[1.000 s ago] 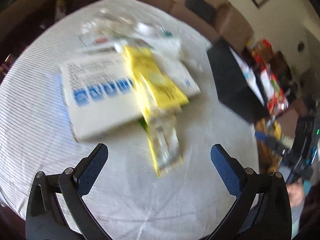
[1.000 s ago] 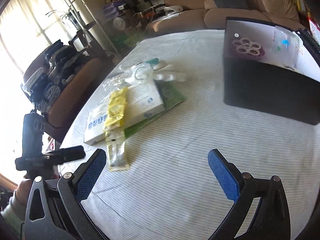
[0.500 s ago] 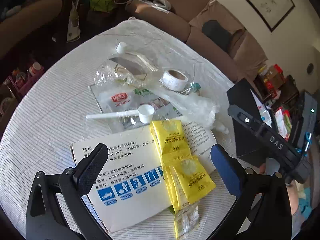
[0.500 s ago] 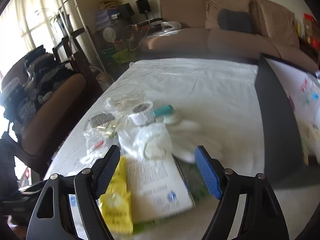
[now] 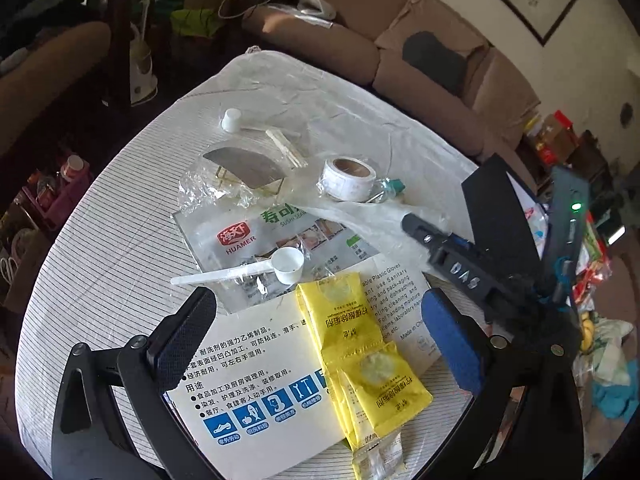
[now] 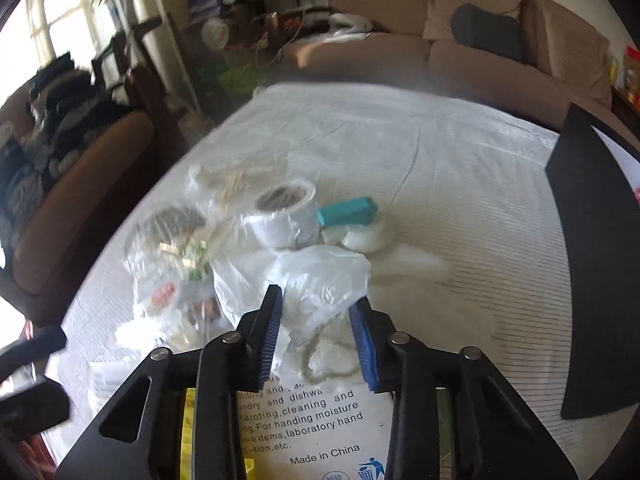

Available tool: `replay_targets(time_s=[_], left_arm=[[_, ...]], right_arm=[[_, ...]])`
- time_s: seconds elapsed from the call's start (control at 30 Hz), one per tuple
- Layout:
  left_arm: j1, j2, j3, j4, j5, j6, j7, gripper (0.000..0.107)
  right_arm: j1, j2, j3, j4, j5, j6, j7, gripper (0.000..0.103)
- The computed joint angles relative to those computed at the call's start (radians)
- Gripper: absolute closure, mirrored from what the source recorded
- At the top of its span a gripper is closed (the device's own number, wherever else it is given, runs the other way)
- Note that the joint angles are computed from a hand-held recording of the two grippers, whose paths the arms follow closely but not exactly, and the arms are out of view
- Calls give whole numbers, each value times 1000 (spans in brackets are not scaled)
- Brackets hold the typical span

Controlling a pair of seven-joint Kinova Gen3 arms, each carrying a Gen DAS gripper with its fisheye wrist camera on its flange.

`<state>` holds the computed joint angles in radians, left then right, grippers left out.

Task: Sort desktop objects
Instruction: 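Grasp the white plastic glove with the right gripper, then lift the long white glove up with the right gripper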

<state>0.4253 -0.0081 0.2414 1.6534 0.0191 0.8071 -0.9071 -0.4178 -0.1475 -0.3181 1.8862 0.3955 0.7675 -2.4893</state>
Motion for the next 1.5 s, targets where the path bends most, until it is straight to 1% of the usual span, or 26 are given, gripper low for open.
replay_targets(time_s=[0.07, 0.1, 0.13, 0.17, 0.23, 0.33, 0.4, 0.43, 0.5, 0.57, 0.6, 0.63, 0.7, 0.83, 0.9, 0.93, 0.97, 1.0, 1.03, 1.07, 1.1, 1.2, 1.27, 1.37, 1.5], left_arm=[[-4, -1, -4, 8, 22, -5, -8, 5], [-4, -1, -4, 10, 26, -6, -8, 5], [-2, 0, -2, 12, 21, -7, -2, 5], [0, 2, 1, 11, 14, -6, 2, 5], [7, 4, 6, 10, 1, -8, 8, 5], [17, 8, 11, 9, -5, -5, 12, 5], [23, 10, 12, 11, -2, -5, 17, 5], [26, 12, 14, 9, -7, -1, 22, 5], [32, 16, 16, 4, -17, 7, 33, 5], [34, 18, 14, -2, -14, 12, 26, 5], [35, 19, 13, -4, -12, 14, 23, 5], [34, 18, 11, -5, -12, 14, 20, 5], [31, 16, 7, -4, -5, 13, 16, 5], [14, 13, -6, 3, 37, 9, -8, 5], [6, 9, -9, 7, 53, 7, -19, 5], [3, 8, -10, 7, 59, 7, -25, 5], [2, 7, -9, 8, 62, 8, -27, 5], [0, 5, -9, 9, 67, 8, -30, 5], [-1, 4, -9, 9, 71, 8, -33, 5], [-3, 2, -9, 11, 76, 7, -40, 5], [-3, 1, -8, 12, 76, 8, -39, 5], [-6, -1, -9, 12, 84, 8, -50, 5], [-9, -6, -10, 17, 89, 0, -55, 5], [-12, -18, -10, 29, 100, -21, -75, 5], [-6, -34, 2, 37, 92, -56, -98, 5]], right_arm=[[12, -48, -2, 12, 12, -27, -31, 82], [19, -70, -6, 10, 13, -30, -25, 89], [29, -93, -18, 6, 22, -24, -21, 93], [41, -119, -32, -1, 30, -13, -17, 95], [51, -169, -34, -17, 9, 0, 28, 96], [53, -210, -33, -72, -30, 73, 129, 96], [50, -202, -21, -119, -80, 142, 198, 96], [52, -193, -11, -134, -111, 172, 222, 94], [62, -169, 2, -144, -163, 208, 259, 85], [72, -155, 10, -113, -201, 193, 267, 68], [78, -147, 8, -98, -213, 181, 262, 65], [83, -137, 3, -85, -221, 174, 253, 59], [86, -111, -5, -66, -225, 154, 236, 57], [73, -43, -12, -62, -196, 125, 202, 52], [51, 1, -5, -75, -182, 136, 197, 51], [41, 25, -13, -84, -152, 149, 181, 49], [17, 47, -12, -96, -115, 172, 161, 54], [11, 66, -30, -105, -77, 196, 140, 61], [1, 72, -30, -106, -55, 204, 127, 70], [-16, 68, -12, -100, -50, 195, 120, 75], [-29, 58, 14, -93, -61, 181, 118, 78], [-16, -20, 45, -52, -100, 103, 123, 85], [-1, -78, 53, -49, -128, 85, 150, 93], [17, -175, 71, -75, -189, 106, 221, 94], [30, -297, 100, -163, -258, 193, 318, 94]])
